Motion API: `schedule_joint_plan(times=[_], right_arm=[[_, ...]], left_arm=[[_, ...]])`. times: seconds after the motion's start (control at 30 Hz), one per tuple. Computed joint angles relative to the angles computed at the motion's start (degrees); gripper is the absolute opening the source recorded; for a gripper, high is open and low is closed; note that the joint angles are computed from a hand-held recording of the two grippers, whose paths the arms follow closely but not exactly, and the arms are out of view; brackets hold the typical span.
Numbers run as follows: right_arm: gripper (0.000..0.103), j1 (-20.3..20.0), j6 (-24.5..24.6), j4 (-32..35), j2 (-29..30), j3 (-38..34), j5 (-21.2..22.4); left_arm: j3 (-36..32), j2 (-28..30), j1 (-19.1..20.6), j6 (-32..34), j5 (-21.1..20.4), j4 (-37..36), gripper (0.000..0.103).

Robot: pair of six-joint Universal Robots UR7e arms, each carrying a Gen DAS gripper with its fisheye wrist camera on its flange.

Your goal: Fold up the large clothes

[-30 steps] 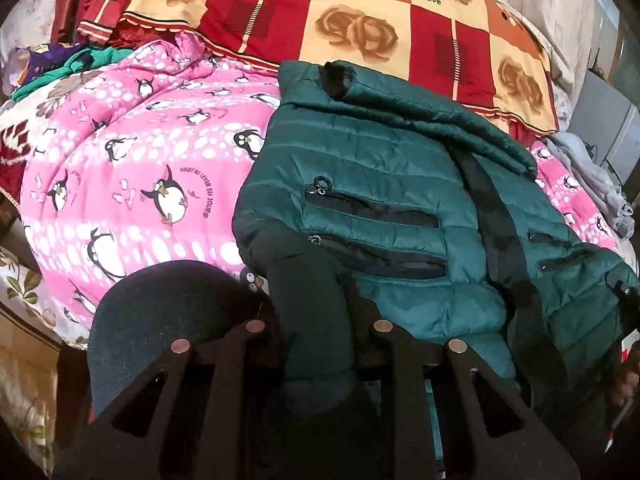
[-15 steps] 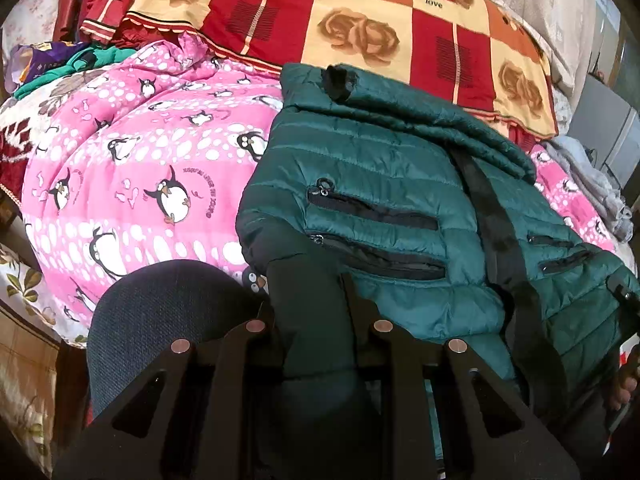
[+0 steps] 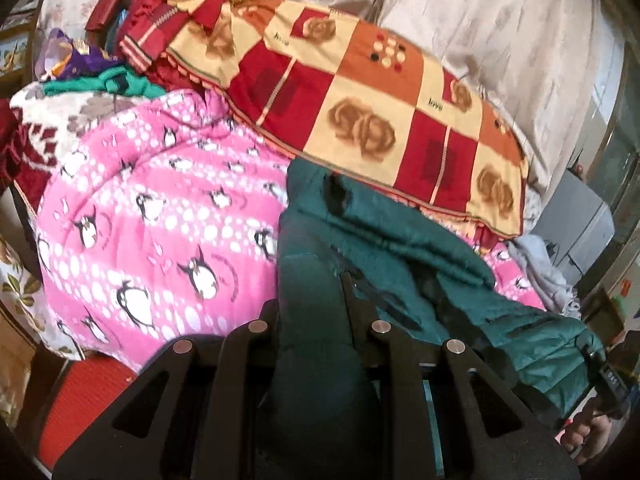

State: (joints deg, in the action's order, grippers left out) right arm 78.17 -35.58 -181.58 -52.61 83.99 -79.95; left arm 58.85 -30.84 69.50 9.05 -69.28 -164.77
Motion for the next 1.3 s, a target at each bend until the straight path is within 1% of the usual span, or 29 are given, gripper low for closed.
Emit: schedule_joint_plan(times=[0.17, 0.3, 0.5, 0.83, 1.3], right_arm=[[0.013, 0.67, -0.03, -2.12, -1.81, 2.14, 2.04], [0.013, 0.93, 0.32, -3.00, -2.60, 2.45, 3.08], [0.013, 0.98, 1.19, -3.65, -2.85, 1.99, 3.03], [0.013, 0.75, 1.92, -2.75, -2.14, 0.49, 2.84], [0.013, 1.07, 2.23, -4.32, -1.22, 0.24, 2.41]], left_arm=[[2.47, -2.42, -0.27, -0.17, -1.73, -2.52, 0.016], [3.61, -3.62, -0.74, 0.37, -2.89, -3.54, 0.016], [4.38, -4.00, -1.36, 1.53, -3.28, -4.01, 0.016], [3.14, -3.27, -0.89, 0.75, -3.74, -2.87, 0.016], [2.52, -2.88, -0.57, 1.17, -4.31, -2.44, 0.016]])
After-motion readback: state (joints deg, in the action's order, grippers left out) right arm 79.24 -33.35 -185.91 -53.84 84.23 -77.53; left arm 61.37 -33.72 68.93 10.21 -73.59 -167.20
